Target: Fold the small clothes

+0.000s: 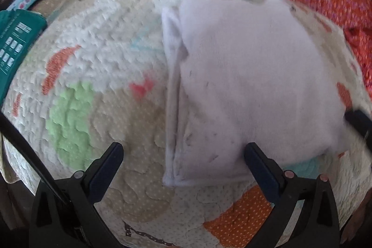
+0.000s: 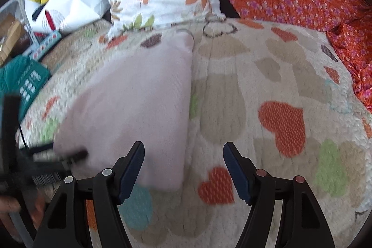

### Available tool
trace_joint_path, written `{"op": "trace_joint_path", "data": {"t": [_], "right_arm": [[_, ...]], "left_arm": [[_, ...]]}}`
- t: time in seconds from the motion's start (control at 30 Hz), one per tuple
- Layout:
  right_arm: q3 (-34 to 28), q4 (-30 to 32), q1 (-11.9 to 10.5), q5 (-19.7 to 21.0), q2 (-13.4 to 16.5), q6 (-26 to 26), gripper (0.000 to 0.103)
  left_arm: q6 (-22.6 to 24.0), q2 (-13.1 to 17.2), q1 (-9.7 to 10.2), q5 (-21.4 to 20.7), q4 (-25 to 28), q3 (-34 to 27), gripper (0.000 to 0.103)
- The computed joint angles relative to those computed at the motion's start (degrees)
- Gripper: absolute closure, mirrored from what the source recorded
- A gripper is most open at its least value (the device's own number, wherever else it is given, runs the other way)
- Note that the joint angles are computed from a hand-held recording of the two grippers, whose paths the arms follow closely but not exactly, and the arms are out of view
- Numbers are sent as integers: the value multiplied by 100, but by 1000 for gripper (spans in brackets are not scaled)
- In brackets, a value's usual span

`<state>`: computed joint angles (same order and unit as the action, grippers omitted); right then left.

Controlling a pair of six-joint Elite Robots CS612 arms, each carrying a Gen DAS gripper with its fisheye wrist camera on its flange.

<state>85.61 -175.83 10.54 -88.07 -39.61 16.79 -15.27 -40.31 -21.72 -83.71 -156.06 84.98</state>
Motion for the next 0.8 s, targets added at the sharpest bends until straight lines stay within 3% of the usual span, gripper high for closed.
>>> {"op": "trace_joint_path", "data": {"t": [0.07, 0.17, 0.27, 0.37, 0.53, 0.63, 0.8], "right_arm": [[-176, 140, -17, 166, 105, 16, 25], [-511, 1139, 13, 279, 293, -154, 23], [-466, 1280, 83, -26, 227, -312, 17], [-306, 1301, 70, -46, 127, -301, 15], [5, 1175, -65, 307, -49, 86, 14], [138, 897, -80, 218, -126, 253, 14], [210, 709, -63, -35, -187, 317, 14]], "left_arm": [[-126, 6, 16, -54, -40, 13, 0], [-117, 36, 45, -117, 2, -43, 0], [-106, 19, 44, -126, -26, -13, 0], [-117, 20, 62, -188, 21, -33, 0], [-89, 4, 59, -175, -11, -5, 0], [-128, -27, 49, -94, -142, 49, 0], [-134, -161, -30, 345, -1162, 362, 0]]}}
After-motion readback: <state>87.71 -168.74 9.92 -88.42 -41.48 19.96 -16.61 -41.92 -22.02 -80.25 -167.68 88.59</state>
